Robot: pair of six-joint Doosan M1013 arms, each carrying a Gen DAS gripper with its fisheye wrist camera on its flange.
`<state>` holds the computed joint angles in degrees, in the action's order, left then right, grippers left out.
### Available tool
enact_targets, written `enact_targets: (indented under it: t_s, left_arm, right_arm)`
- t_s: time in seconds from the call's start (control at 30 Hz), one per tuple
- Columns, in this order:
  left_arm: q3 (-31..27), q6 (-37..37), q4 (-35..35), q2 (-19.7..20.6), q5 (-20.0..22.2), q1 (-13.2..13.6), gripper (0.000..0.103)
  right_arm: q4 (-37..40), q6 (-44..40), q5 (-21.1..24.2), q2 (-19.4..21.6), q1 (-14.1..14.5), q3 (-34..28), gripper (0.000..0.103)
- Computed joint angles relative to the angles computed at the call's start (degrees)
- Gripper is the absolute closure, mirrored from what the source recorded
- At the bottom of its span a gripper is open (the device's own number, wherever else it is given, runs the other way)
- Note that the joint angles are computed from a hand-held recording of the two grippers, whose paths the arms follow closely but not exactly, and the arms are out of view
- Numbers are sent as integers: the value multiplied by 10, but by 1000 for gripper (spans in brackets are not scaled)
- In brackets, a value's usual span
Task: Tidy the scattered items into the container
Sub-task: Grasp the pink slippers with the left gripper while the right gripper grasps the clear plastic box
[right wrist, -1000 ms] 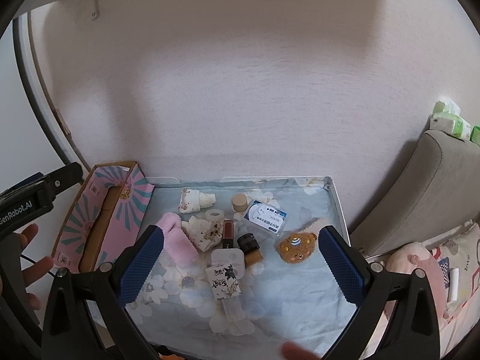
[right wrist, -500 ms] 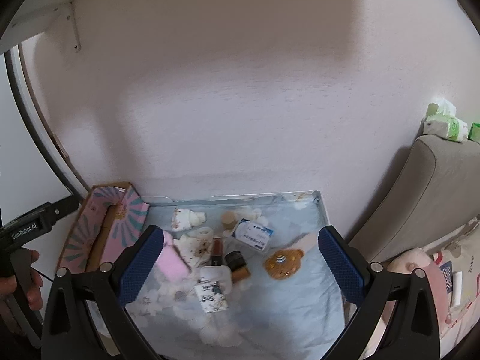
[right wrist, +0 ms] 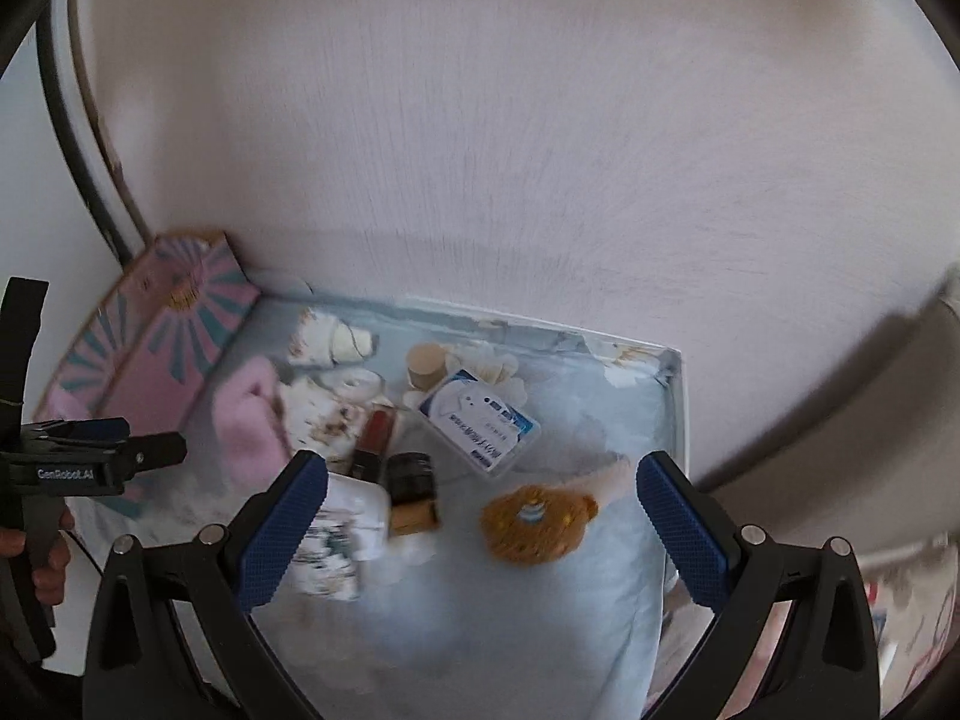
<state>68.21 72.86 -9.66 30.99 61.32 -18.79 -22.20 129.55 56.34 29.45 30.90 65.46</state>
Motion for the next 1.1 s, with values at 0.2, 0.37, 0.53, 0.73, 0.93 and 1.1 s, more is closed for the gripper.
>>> enact_targets:
  t_s: [0.2, 0.37, 0.53, 0.73, 0.93, 1.1]
  left_arm:
    - [-2, -45, 25, 20, -11, -13, 11]
    - [-4, -78, 39, 28, -16, -17, 22]
    - [2, -102, 47, 27, -34, -19, 32]
    - [15, -87, 17, 18, -51, -17, 60]
    - [22, -71, 6, 4, -51, -16, 66]
    - [31, -54, 4, -16, -63, -12, 66]
  right_arm:
    - [89, -185, -24, 32, -37, -7, 0]
    - [153, -300, -11, 64, -56, -29, 5]
    - [195, -366, 4, 87, -63, -51, 5]
    - [223, -400, 24, 103, -67, -68, 25]
    - [215, -402, 26, 101, -61, -67, 43]
    - [204, -379, 20, 88, -58, -62, 44]
